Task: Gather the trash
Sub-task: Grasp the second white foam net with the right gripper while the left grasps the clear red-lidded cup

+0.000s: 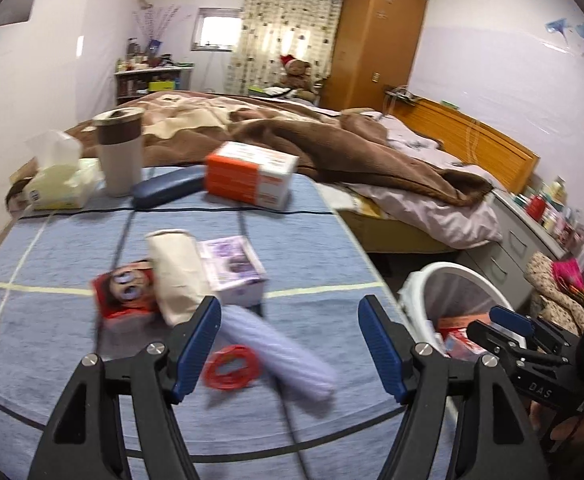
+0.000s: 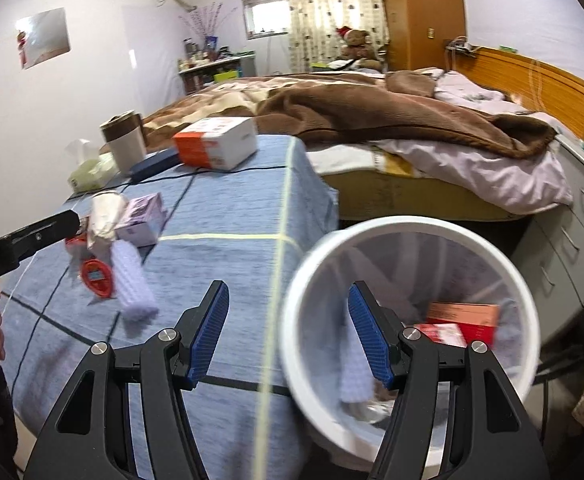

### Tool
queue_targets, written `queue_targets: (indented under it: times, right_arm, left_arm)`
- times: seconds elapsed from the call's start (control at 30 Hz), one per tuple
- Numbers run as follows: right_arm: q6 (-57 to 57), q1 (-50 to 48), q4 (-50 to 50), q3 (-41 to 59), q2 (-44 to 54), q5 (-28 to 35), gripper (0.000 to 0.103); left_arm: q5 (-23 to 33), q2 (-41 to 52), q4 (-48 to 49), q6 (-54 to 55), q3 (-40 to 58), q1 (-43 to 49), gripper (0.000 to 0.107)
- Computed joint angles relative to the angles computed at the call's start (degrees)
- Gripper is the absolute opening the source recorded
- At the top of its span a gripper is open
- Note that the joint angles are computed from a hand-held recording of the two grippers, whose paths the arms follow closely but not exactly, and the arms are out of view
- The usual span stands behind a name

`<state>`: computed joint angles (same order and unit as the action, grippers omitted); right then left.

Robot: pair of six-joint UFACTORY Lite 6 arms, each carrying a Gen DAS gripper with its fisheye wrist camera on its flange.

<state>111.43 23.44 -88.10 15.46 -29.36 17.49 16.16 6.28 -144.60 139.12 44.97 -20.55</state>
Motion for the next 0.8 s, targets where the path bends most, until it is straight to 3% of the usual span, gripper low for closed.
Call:
queue_targets:
  times: [0.27,0.57,0.8]
  right_arm:
    - [14.0,8.3,-12.3,8.9,15.1,2.3,0.064]
    - [22.7,10.8,-22.1,17.6,27.0,-0.5,0.064]
    - [30.3,11.2,-30.8,22.0,32.9,-2.4,0.063]
  left_arm:
    - [1.9,1.5,10.6,-6.9,-0.2,11.1,0.074]
    - [1.9,6.0,15.9,-9.5,0.7,18.0,0.074]
    - [3.2,11.6,26.8,-20.3,3.8,21.6,0.073]
